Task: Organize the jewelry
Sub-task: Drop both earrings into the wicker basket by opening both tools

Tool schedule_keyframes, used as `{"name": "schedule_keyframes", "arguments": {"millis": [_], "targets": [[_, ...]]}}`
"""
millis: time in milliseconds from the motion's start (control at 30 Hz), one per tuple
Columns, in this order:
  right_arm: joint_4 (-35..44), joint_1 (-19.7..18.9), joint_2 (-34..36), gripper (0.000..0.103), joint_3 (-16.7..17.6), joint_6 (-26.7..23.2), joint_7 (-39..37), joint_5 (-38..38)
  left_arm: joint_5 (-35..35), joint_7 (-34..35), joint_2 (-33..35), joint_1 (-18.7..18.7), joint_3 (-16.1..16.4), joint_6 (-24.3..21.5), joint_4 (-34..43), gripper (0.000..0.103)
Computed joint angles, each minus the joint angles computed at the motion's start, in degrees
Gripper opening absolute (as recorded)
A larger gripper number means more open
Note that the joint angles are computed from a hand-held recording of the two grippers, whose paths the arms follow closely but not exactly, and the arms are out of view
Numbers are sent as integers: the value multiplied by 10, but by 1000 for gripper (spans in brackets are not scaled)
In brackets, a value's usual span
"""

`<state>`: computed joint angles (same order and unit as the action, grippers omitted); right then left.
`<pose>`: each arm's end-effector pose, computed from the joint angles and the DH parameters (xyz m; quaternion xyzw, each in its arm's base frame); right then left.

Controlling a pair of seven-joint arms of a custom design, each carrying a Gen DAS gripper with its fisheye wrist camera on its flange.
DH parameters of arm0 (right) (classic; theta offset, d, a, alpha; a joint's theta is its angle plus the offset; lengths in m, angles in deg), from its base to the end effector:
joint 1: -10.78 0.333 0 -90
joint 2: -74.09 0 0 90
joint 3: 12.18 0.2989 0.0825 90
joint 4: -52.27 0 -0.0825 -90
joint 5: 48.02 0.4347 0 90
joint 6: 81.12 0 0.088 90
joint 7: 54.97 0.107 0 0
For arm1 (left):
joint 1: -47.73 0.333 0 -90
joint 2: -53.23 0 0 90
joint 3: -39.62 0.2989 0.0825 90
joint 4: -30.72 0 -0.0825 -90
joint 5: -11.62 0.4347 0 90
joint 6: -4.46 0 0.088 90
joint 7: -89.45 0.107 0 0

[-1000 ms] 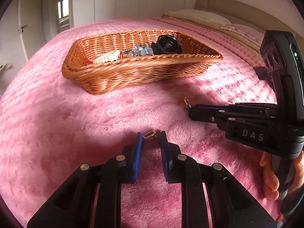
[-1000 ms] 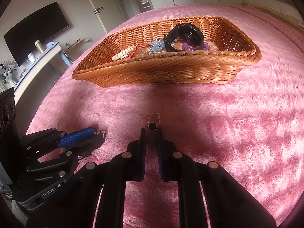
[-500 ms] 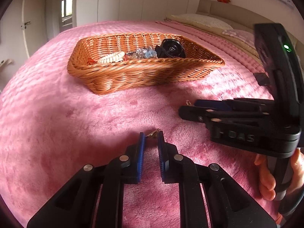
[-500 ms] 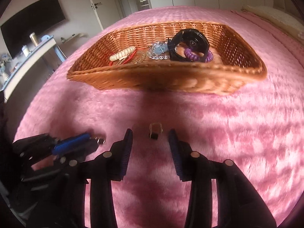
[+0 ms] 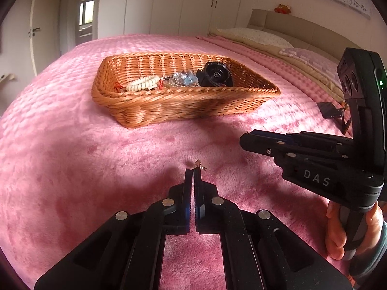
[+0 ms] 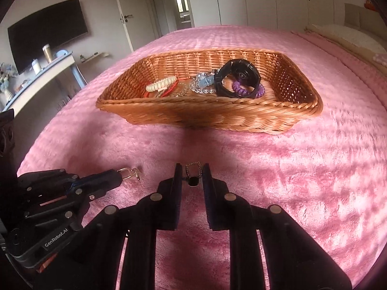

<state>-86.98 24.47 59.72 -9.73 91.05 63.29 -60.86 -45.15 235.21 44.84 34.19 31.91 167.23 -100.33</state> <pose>0.5207 0.1680 0.4524 -0.6473 0.6470 -0.2127 0.3422 0.5486 -0.1675 0.4306 -0.4674 0.7813 -0.3893 0.1399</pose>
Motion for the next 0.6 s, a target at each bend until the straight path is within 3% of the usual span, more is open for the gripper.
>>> {"name": "schedule_keyframes", "arguments": {"millis": [167, 333, 500, 600], "targets": [[-24, -23, -32, 14, 20, 15, 30, -36, -59, 47, -17, -9, 10, 2, -4, 0], [-28, -46, -68, 14, 28, 23, 47, -63, -126, 91, -50, -14, 24, -33, 3, 0], [12, -45, -60, 14, 7, 18, 24, -58, -116, 98, -43, -18, 16, -7, 45, 0], [56, -22, -25, 14, -24, 10, -13, -28, -85, 74, -3, -13, 7, 16, 90, 0]]}}
